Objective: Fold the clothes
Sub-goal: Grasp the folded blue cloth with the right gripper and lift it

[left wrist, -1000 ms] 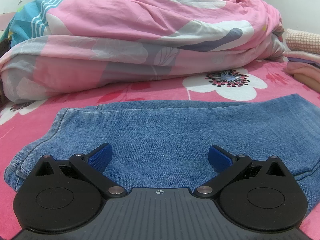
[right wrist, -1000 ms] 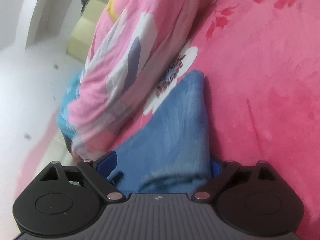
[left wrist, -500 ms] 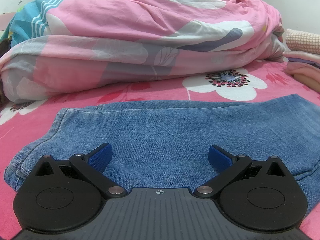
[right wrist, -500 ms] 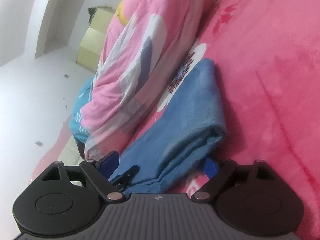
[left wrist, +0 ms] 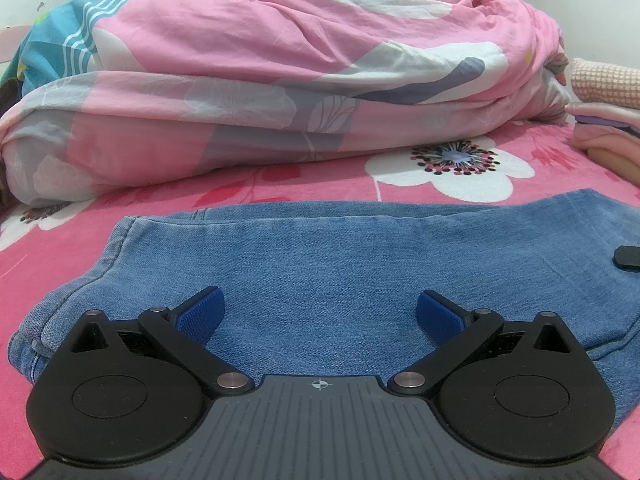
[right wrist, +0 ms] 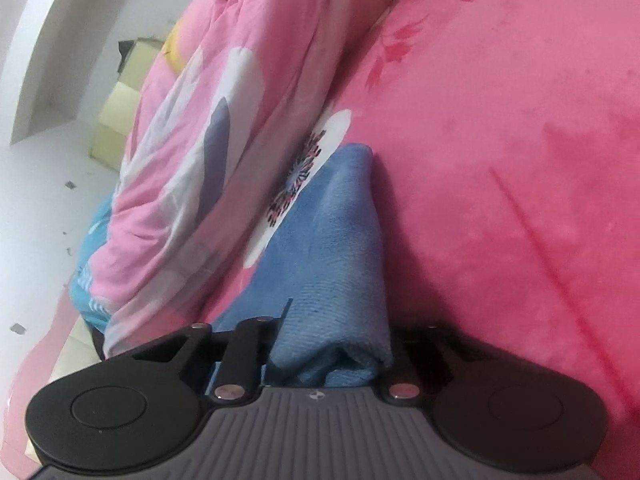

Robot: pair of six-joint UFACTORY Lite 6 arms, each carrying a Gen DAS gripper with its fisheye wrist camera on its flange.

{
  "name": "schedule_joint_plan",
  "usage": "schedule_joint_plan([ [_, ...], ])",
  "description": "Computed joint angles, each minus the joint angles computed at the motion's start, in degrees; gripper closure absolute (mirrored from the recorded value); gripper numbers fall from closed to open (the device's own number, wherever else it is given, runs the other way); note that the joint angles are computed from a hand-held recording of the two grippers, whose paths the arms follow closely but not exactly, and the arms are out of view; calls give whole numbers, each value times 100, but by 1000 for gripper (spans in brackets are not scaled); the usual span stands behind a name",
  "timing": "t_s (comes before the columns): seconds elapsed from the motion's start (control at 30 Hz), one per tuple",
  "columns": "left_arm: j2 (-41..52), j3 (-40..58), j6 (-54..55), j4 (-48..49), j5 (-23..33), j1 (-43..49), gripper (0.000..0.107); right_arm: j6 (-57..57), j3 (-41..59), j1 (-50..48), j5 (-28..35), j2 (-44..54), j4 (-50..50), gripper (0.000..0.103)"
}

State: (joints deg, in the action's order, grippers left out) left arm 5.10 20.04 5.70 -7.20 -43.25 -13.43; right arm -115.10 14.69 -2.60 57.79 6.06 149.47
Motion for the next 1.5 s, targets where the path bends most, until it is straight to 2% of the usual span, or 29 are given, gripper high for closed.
schedule_joint_plan([
  [0.1,1,-2,0,1,-4,2,4,-239,-27,492,-677,-598,574,92],
  [0.3,-21,1,13,-46,23,-24,4,-489,7,1264,-1369,-1878,1210,93],
  [0.43,-622,-214,315,-328,320,-62,4,-1295,120,1928,-1510,-2154,1984,93],
  [0.57,-1407,-530,1665,-1191,-27,-531,4,-1860,54,2228,-1386,-2267,2371,92],
  [0.63,-1085,-15,2820,-2014,-46,-954,4,-2070,-17,2325,-1263,-2300,2496,92],
  [0.7,-579,657,3462,-2346,171,-1093,4,-2020,-133,2290,-1090,-2343,2376,92],
  [0.87,1313,2563,5027,-3411,1095,-1130,4,-1600,-492,2032,-637,-2467,1923,92],
  [0.93,1539,2882,5289,-3706,1370,-1069,4,-1487,-555,1925,-410,-2347,1729,92],
  [1.17,-1,1733,4507,-2863,1999,-919,4,-1363,-687,1626,-21,-2116,1517,92],
  [1.2,96,1644,4642,-2919,1928,-1025,4,-1311,-678,1577,14,-2056,1482,92],
  [1.3,443,1285,4472,-2820,986,-1415,4,-1263,-629,1587,-4,-1979,1518,92],
  [1.33,356,1268,4638,-2966,998,-1451,4,-1248,-595,1618,-42,-1968,1533,92],
  [1.4,-217,1176,5056,-3186,1520,-1274,4,-1376,-532,1834,-274,-2086,1780,92],
  [1.5,-1965,605,5856,-3333,2485,-494,4,-1675,-320,2209,-830,-2353,2127,92],
])
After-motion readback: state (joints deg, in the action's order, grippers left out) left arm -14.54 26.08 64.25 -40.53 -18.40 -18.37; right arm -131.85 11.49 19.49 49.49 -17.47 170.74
